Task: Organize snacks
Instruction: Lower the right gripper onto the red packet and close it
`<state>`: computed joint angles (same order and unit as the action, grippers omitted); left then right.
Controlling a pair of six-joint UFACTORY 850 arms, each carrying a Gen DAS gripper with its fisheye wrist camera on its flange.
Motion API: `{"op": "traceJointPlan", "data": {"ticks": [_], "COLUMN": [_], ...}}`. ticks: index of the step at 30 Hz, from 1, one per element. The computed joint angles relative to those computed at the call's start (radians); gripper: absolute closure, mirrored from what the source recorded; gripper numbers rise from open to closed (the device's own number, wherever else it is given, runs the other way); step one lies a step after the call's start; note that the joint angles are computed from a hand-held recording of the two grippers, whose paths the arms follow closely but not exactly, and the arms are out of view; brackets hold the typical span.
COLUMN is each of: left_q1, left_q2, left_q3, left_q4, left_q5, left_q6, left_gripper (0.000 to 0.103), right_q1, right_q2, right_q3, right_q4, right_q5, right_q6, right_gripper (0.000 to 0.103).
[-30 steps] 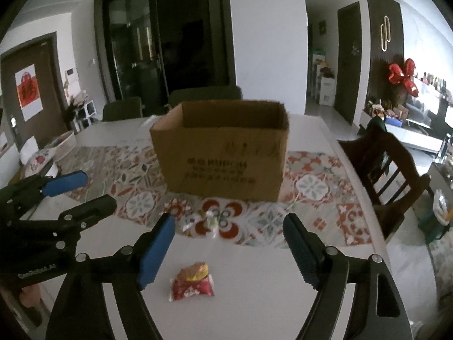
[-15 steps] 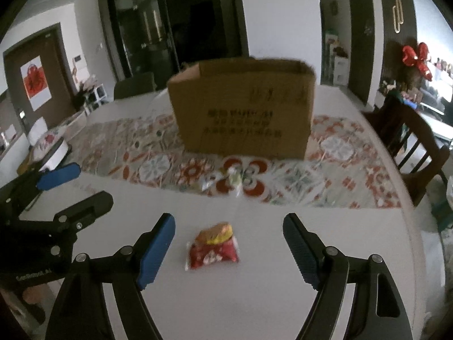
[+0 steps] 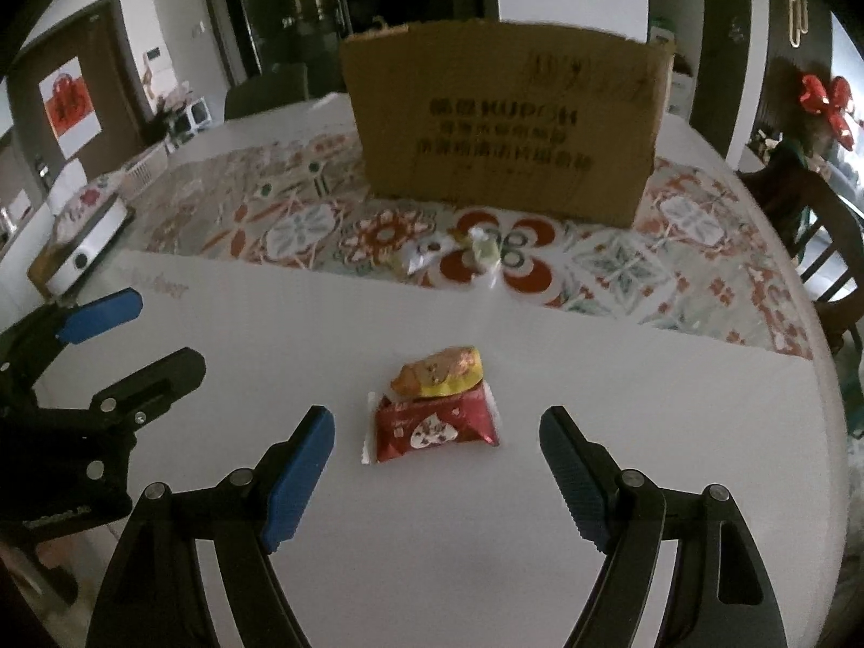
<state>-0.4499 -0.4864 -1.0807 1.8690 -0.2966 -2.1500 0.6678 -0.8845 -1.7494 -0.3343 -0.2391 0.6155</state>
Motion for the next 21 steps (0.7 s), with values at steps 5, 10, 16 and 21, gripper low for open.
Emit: {"op": "traceJointPlan", "data": {"ticks": [5,10,16,21], "left_q1": [0.014,0.027,0.034,0.034], "left_q2": [-0.021,-0.041,-0.055,-0.067], "left_q3": [-0.014,-0.034,-0.048,-0.064], "left_q4": [-0.012,-0.050,-0.084,-0.122], "left_q5": [0.033,0.061,0.073,0.085], "left_q6": [0.001,0.028,0.056,0.097], "left_gripper": [0.022,0.022,0.023,0.022], "right_q1": [-0.001,-0.002,0.001,0.002], "right_q2": [-0.039,-0.077,-0.103,-0.093], "right_q3": [-0.049,-0.103,-0.136,-0.118], "right_q4": [0.088,0.127,0.106,0.070], "right_q5": [-0.046,-0.097,-0.125,-0.102], "right_q6": [-0.094,-0.149,-0.137,-0.106], "right_gripper": [0.024,0.024,0.033,0.043]}}
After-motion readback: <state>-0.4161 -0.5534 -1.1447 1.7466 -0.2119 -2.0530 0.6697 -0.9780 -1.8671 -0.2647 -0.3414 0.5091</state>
